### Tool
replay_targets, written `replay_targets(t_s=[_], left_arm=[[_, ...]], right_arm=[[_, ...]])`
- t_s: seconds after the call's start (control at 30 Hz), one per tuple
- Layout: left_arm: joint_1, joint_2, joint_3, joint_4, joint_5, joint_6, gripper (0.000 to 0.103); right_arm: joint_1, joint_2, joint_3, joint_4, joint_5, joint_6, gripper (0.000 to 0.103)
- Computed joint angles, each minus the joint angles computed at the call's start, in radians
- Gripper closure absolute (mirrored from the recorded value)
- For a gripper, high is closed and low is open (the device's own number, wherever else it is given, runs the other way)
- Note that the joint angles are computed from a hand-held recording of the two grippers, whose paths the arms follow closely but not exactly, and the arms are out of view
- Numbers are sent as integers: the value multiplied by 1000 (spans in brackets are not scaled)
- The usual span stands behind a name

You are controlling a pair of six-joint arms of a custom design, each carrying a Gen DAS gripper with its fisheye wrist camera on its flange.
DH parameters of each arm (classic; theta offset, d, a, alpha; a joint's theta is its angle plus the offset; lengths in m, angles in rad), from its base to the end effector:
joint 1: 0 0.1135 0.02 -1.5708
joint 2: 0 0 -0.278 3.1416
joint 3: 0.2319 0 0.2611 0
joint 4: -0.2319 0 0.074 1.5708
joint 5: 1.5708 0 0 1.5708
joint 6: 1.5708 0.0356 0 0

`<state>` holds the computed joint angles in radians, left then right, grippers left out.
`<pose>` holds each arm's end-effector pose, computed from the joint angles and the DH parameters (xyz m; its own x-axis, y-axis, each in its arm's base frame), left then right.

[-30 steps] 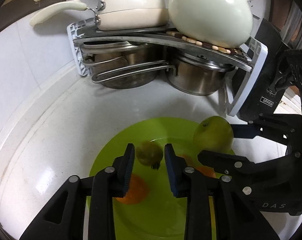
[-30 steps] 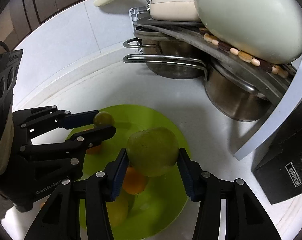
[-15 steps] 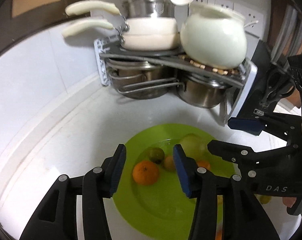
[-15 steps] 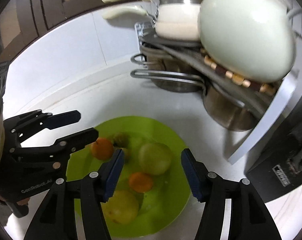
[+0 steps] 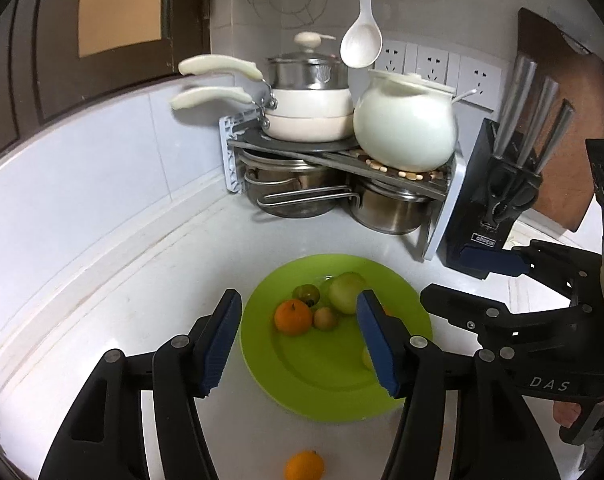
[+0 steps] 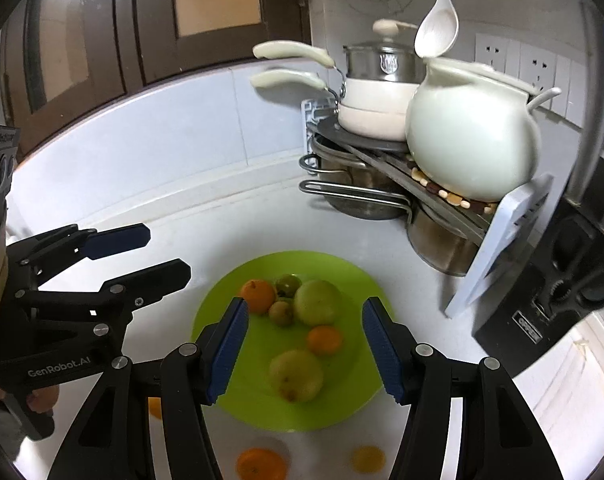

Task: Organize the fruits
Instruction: 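Move left gripper to a loose orange while right gripper moves to another orange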

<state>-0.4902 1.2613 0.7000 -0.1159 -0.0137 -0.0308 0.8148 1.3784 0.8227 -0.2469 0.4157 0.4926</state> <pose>0.2365 -0.1257 0.2252 -0.5668 0.2676 -0.7792 0.4441 0.8958 -0.0154 0.2083 0.2000 0.2267 -0.6584 -0.0677 -0.7496 -0.1835 0.9803 0.0727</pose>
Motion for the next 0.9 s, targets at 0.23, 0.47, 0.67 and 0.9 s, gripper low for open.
replay_targets(t_s=[0.23,0.47,0.67,0.9], left_arm=[[-33,-150,-52,-70,-34,-15,41],[-73,-277,-107,-137,-78,-23,39],[-64,-357,-152,-186,-69,-36,38],[-12,-422,-210,-228,-23,-8,38]], right_arm=[[90,-62,-6,-72,79,74,43],[180,-104,-26,-134,135,185,43],[252,-97,-33,-167,182,291,43],[323,-45,-23,-216,230,405,43]])
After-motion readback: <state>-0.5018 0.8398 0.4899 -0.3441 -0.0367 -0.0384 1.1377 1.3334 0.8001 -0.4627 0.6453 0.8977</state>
